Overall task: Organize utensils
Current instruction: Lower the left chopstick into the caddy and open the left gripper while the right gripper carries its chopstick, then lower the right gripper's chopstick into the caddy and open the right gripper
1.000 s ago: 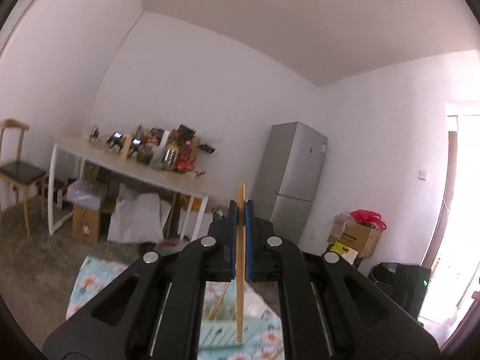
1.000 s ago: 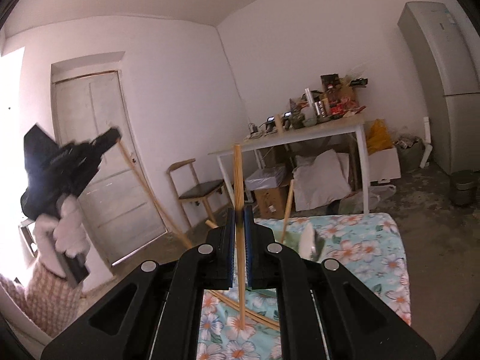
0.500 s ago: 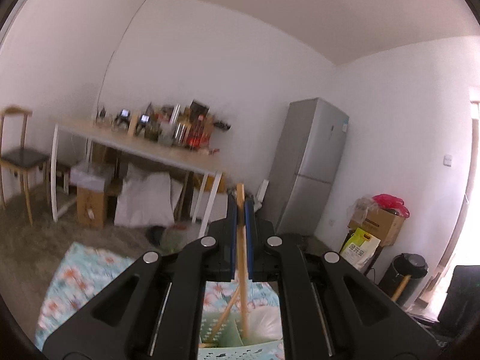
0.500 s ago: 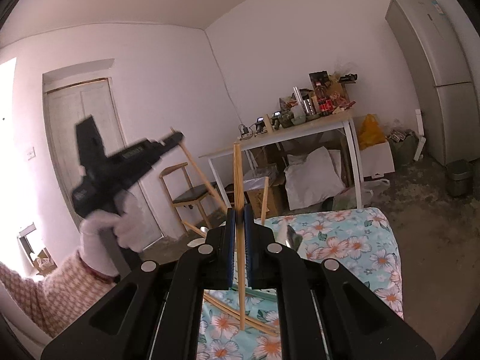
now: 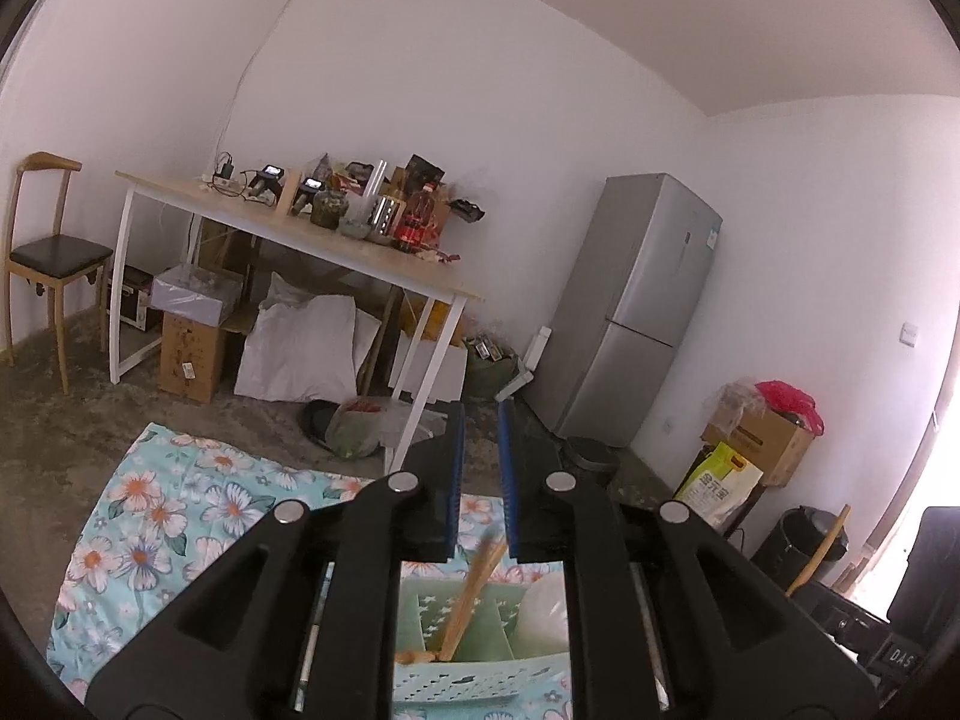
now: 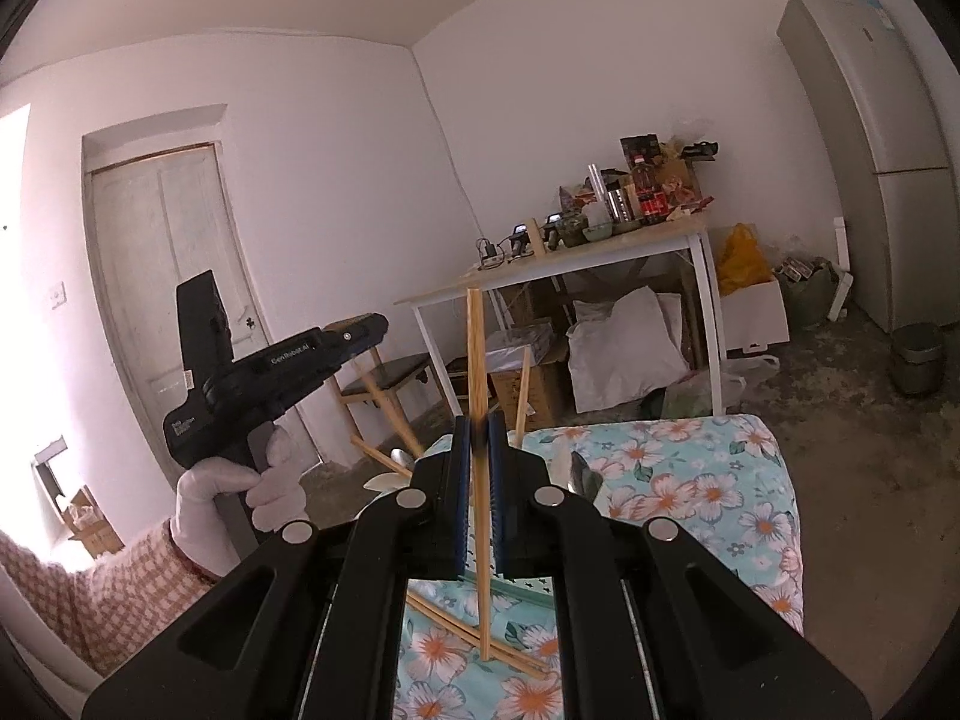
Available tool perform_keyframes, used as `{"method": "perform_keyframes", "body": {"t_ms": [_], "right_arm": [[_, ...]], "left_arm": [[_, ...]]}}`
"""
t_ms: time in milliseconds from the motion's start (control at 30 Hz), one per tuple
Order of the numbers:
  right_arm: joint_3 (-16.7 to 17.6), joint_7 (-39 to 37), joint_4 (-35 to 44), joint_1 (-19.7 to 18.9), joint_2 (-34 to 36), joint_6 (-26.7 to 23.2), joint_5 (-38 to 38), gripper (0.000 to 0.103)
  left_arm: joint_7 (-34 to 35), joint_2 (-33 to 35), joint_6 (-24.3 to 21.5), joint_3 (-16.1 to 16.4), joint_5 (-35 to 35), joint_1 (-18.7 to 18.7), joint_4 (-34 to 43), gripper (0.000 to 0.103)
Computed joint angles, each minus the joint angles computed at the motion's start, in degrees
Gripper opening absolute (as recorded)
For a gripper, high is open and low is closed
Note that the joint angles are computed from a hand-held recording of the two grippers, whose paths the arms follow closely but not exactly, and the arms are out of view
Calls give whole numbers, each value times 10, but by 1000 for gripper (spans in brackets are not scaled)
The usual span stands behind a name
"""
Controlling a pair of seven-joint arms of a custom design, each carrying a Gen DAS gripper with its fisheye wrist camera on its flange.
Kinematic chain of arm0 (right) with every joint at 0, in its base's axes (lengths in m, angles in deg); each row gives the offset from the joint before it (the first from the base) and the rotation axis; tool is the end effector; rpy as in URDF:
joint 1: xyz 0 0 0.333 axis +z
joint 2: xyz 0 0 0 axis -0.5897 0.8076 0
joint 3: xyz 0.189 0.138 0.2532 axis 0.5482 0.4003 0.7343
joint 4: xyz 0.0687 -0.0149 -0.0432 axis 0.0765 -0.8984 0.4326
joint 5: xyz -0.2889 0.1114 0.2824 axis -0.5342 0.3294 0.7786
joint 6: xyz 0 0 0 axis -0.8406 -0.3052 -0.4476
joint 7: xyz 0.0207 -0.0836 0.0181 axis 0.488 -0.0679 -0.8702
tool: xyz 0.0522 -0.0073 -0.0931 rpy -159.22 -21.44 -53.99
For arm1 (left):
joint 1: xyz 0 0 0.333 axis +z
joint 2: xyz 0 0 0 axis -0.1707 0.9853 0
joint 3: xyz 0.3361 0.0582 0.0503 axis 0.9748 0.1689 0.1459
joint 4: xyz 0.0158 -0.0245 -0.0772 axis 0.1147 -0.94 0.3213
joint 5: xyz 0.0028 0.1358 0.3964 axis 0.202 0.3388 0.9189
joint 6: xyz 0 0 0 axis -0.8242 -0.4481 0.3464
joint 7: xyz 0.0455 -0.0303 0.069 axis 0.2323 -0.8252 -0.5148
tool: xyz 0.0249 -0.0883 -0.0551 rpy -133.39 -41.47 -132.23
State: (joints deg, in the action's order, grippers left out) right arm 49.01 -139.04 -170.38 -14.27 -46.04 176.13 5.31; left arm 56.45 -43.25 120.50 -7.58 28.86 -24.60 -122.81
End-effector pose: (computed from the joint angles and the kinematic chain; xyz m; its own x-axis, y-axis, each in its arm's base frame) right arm 0.4968 0.3590 0.6602 0.1054 -0.9414 -0.3204 -0.2642 0.2841 -0.9217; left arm 0.7273 -0.3693 0.6649 -0.6392 -0.6692 0.3790 -0.3909 -0.1418 -0.9095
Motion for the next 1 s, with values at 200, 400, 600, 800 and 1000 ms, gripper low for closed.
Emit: {"method": "perform_keyframes", "body": {"t_ms": [200,400,600,800,1000], "right_arm": [[1,-30,15,4,4,-10,10,6],[-4,-76,69,5,23,-15,-6,6],[-24,-120,151,17,73,-22,-26,6],[-57,-204,228,39,143,-23,33,6],[-78,-302,264,55,206,-42,154,6]], "left_arm": [[29,-26,-4,-27,-42,30,-37,30],[148,-100,35,-88,-161,102,-140,65],[302,-207,35,-119,-321,191,-288,84],[185,-285,66,-8,-209,139,-438,89],[47,-317,90,92,-88,71,-524,92]]}}
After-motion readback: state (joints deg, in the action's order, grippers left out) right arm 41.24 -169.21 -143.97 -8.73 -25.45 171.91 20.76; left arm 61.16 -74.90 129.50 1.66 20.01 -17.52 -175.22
